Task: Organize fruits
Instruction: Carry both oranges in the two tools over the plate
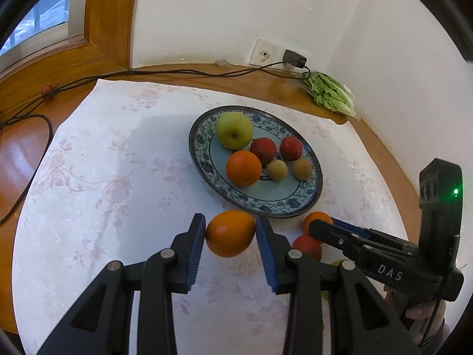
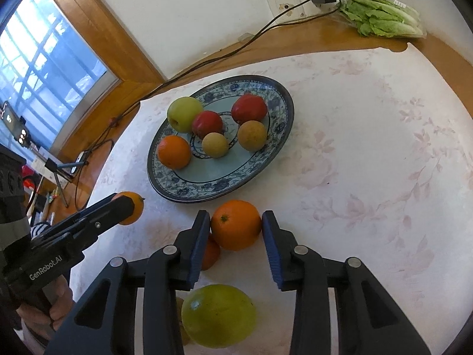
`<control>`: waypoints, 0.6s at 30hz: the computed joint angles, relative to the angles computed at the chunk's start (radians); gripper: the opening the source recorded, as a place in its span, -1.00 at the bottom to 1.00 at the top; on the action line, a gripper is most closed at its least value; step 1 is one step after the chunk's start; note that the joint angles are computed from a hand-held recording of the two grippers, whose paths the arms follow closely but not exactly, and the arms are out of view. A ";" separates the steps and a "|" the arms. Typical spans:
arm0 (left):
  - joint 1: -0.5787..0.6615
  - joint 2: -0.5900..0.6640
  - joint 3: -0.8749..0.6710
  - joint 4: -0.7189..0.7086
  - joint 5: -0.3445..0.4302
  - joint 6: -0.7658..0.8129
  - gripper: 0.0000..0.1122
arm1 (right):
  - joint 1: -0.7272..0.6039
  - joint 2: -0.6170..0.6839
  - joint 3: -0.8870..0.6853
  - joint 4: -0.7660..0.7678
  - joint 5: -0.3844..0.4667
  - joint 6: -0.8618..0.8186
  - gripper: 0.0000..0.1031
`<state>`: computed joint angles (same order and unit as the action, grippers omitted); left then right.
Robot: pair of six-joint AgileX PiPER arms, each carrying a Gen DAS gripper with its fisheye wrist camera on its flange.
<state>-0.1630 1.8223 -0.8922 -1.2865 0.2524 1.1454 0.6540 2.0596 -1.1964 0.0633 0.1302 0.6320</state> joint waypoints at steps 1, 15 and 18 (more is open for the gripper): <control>0.000 0.001 -0.001 0.003 -0.001 -0.002 -0.34 | 0.000 -0.002 0.005 0.001 -0.006 0.001 -0.29; 0.008 0.006 -0.038 0.042 -0.015 -0.028 -0.34 | -0.012 -0.072 0.098 -0.307 -0.062 0.331 -0.30; 0.005 0.011 -0.065 0.099 -0.026 -0.075 -0.34 | -0.018 -0.088 0.103 -0.482 -0.057 0.497 -0.30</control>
<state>-0.1583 1.8330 -0.9575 -1.1875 0.2267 1.0704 0.6365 1.9719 -1.0931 -0.4187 0.0732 1.1294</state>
